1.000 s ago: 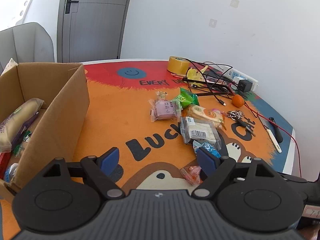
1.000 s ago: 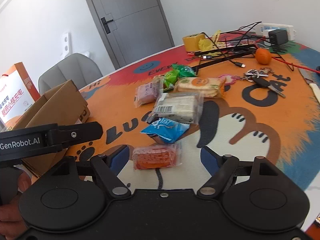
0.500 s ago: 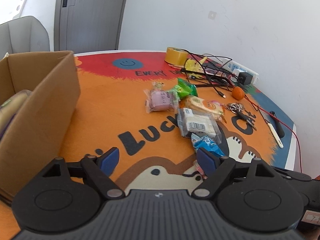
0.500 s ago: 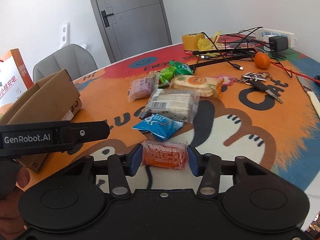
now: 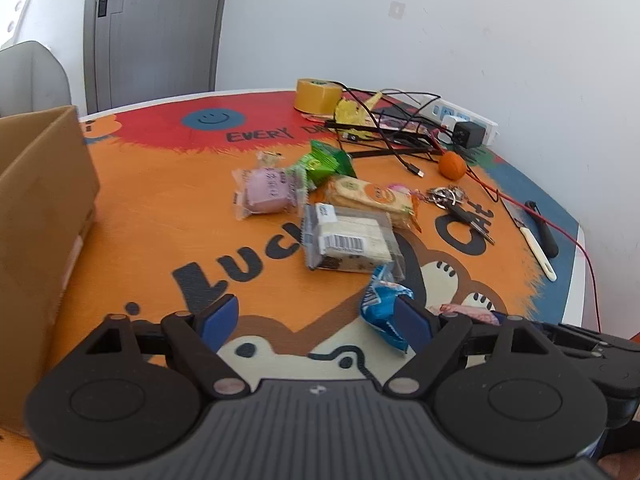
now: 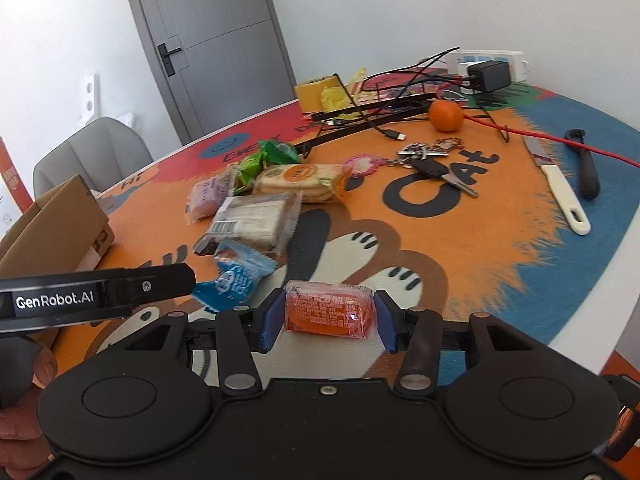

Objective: Organize snacks
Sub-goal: 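Grasp the orange-wrapped packet with the right gripper while the left grasps the blue-wrapped candy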

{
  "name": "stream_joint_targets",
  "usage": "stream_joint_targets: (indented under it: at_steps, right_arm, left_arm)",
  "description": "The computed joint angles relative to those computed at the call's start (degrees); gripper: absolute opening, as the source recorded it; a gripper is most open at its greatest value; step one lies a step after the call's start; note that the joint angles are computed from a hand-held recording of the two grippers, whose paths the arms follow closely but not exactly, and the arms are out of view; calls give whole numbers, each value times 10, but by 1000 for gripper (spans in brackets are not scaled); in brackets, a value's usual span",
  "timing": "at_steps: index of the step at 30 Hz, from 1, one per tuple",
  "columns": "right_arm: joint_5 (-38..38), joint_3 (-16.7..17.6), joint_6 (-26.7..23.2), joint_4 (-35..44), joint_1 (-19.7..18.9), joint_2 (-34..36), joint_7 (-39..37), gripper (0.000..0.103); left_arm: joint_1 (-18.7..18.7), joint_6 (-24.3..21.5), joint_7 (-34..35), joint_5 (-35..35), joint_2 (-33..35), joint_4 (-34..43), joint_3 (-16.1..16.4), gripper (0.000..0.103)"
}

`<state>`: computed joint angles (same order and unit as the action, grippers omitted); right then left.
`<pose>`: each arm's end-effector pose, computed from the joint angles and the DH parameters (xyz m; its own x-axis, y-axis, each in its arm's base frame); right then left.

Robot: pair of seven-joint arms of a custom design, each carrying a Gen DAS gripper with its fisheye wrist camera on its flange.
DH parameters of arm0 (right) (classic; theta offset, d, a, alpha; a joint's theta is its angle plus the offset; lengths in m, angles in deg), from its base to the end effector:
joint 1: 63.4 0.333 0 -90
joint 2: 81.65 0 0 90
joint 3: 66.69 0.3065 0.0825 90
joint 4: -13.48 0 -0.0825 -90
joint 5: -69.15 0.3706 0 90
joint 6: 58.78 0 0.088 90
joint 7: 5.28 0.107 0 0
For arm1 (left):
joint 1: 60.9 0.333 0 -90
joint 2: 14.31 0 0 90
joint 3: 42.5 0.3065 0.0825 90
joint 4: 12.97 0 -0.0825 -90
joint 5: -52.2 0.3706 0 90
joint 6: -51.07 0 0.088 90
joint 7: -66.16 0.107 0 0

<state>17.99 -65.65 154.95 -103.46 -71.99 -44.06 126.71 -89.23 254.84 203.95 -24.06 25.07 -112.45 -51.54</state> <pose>0.5873 0.0253 0.2272 0.2429 -0.9383 -0.2464 -0.6442 0.0339 -0.7641 0.5775 -0.2709 0.2572 -0.0032 -0.9831 0.1831 -0.6698 -0.1339 -0.7304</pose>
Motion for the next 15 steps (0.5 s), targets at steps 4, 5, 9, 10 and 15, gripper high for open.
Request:
stream_joint_targets:
  at_steps: [4, 5, 9, 10, 15]
  right_arm:
    - [15, -6, 5, -3, 0, 1, -7, 48]
    - [17, -6, 4, -2, 0, 1, -8, 48]
    - [22, -6, 5, -1, -5, 3, -9, 48]
    - [22, -7, 5, -1, -6, 3, -9, 48]
    - [24, -7, 7, 2, -10, 6, -10, 48]
  left_arm:
    - [-12, -11, 61, -52, 18, 40, 7, 84]
    - [-10, -11, 75, -60, 22, 49, 3, 84]
    - [5, -10, 139, -101, 43, 92, -20, 81]
    - [10, -10, 160, -115, 49, 105, -29, 79]
    - [60, 18, 292, -186, 93, 182, -104, 64]
